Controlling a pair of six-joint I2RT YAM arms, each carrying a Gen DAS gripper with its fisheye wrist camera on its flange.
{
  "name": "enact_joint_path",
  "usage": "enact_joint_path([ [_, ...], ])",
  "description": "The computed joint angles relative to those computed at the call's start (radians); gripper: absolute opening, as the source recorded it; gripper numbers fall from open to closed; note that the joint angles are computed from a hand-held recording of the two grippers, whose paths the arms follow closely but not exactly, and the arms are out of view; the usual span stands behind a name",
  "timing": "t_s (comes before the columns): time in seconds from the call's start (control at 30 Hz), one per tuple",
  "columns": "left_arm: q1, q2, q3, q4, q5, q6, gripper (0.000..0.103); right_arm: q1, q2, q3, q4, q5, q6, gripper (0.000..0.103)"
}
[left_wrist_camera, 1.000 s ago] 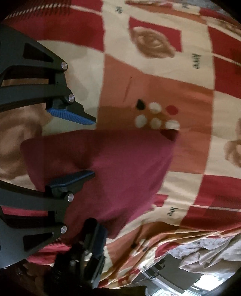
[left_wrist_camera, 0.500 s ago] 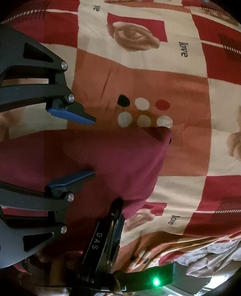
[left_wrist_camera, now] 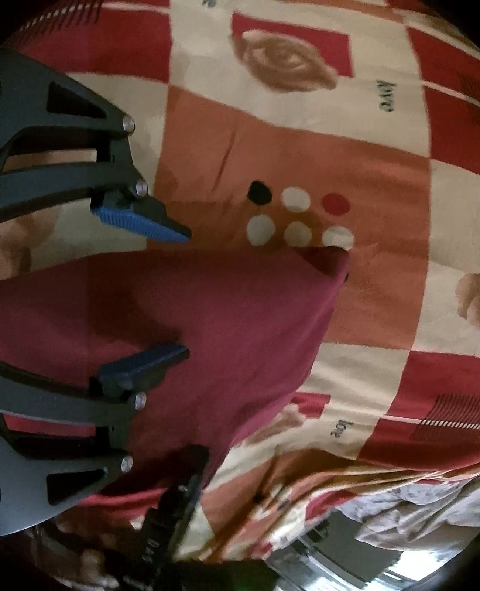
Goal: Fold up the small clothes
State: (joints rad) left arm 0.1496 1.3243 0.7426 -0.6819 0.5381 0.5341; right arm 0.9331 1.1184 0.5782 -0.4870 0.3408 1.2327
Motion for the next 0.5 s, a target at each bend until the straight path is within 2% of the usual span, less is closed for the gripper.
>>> enact_joint_path([
  [0.1, 0.051, 0.087, 0.055, -0.087, 0.079, 0.05, 0.066, -0.001, -0.045, -0.073, 0.096, -0.04, 0.013, 0.076],
  [0.2, 0.061, 0.157, 0.08, -0.111, 0.109, 0.06, 0.078, -0.024, -0.02, -0.131, 0.239, -0.096, -0.008, 0.078],
  [0.4, 0.034, 0.279, 0.121, -0.145, 0.154, 0.069, 0.079, -0.121, 0.096, -0.22, 0.564, -0.211, -0.035, 0.084],
  [0.43, 0.028, 0.291, 0.13, -0.156, 0.158, 0.068, 0.079, -0.138, 0.11, -0.23, 0.605, -0.229, -0.033, 0.083],
  [0.5, 0.024, 0.286, 0.135, -0.162, 0.161, 0.068, 0.073, -0.138, 0.119, -0.207, 0.582, -0.22, -0.047, 0.068],
])
